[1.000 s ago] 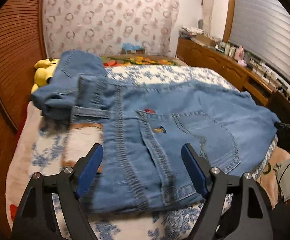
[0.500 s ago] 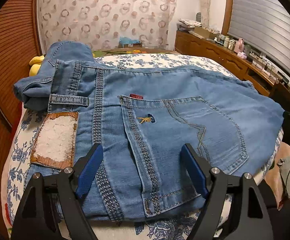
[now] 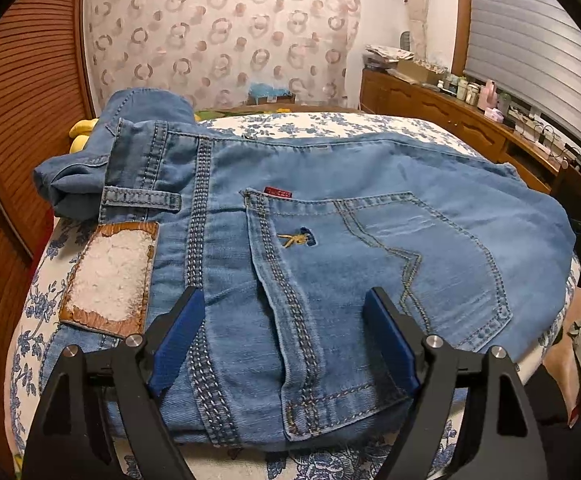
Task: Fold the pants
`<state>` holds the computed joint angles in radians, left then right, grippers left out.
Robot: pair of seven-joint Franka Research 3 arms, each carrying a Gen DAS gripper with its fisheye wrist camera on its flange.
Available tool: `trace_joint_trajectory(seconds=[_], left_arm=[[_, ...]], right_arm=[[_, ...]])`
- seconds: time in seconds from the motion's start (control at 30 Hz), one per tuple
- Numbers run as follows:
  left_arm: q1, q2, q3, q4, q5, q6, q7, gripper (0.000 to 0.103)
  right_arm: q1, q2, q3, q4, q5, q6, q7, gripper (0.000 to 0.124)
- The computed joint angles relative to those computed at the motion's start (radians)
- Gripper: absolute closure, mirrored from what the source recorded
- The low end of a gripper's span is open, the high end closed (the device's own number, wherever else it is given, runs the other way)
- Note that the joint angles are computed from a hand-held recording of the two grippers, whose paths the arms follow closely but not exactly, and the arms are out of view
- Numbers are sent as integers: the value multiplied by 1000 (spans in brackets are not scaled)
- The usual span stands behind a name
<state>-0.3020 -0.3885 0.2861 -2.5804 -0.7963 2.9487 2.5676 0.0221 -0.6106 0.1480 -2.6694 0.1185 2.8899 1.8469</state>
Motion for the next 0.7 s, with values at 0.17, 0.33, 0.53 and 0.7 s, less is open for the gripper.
trace_joint_trajectory(seconds=[0.17, 0.33, 0.53, 0.7], left_arm=[[-9, 2, 3, -3, -7, 19, 7, 20], [-9, 2, 5, -1, 1, 17, 1, 20], [-16, 2, 11, -2, -3, 20, 5, 20], [-16, 1, 11, -2, 0, 18, 3, 20]], right_arm=[[46, 15, -49, 8, 50, 7, -15, 83], [179, 27, -165, 4, 184, 51, -105, 82], [225, 38, -222, 9, 306, 31, -201, 81], [236, 33, -239, 16, 385, 20, -258, 81]])
